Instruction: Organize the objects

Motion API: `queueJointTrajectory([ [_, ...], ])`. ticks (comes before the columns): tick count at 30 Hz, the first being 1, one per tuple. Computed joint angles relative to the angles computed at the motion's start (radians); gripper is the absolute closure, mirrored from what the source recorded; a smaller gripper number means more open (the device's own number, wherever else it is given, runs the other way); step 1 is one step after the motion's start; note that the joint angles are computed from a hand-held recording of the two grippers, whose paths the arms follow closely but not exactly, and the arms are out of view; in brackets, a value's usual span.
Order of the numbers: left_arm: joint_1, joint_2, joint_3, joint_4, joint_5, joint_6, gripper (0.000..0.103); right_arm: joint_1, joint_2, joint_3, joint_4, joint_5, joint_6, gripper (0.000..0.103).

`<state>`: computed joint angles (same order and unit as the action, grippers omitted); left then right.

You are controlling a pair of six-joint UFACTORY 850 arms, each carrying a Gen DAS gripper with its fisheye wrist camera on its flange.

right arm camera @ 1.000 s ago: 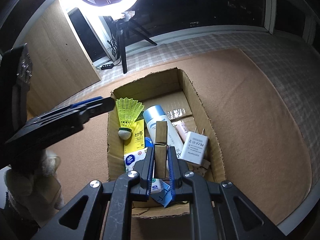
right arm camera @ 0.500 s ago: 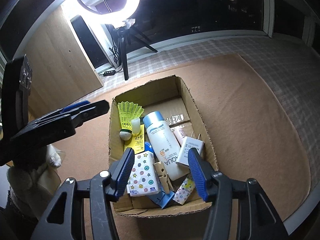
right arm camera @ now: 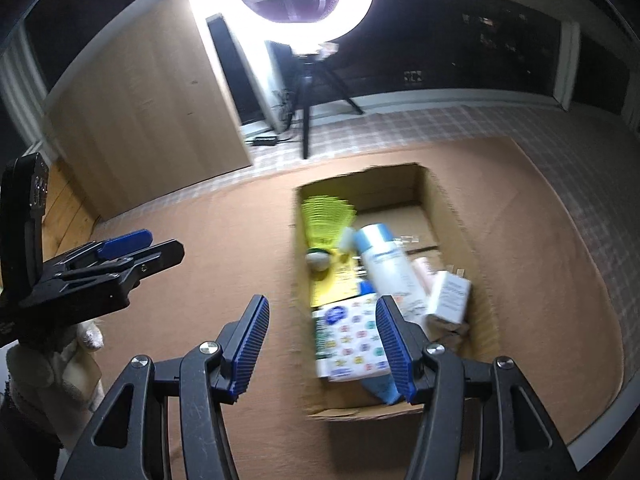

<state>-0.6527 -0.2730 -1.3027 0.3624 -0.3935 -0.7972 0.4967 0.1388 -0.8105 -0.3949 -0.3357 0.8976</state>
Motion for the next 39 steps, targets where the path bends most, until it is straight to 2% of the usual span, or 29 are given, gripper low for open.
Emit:
queueJointTrajectory([
  [6, 0.016, 0.168, 0.165, 0.156, -0.028, -0.192, 0.028, 0.109, -0.044, -0.055, -0.093, -0.003, 0.113, 0.051],
  [11, 0.015, 0.313, 0.286, 0.296, -0.095, -0.342, 0.027, 0.204, -0.094, -0.113, -0.200, -0.013, 0.226, 0.051],
  [18, 0.019, 0.484, 0.407, 0.370, -0.179, -0.446, 0.023, 0.311, -0.162, -0.200, -0.293, -0.038, 0.331, 0.051],
  [26, 0.025, 0.602, 0.492, 0.389, -0.285, -0.474, 0.022, 0.386, -0.229, -0.274, -0.343, -0.062, 0.410, 0.048],
  [32, 0.037, 0.687, 0.559, 0.366, -0.334, -0.486, 0.019, 0.439, -0.272, -0.319, -0.419, -0.127, 0.486, 0.047],
  [39, 0.034, 0.739, 0.596, 0.376, -0.373, -0.513, 0.015, 0.482, -0.314, -0.360, -0.471, -0.196, 0.529, 0.045],
])
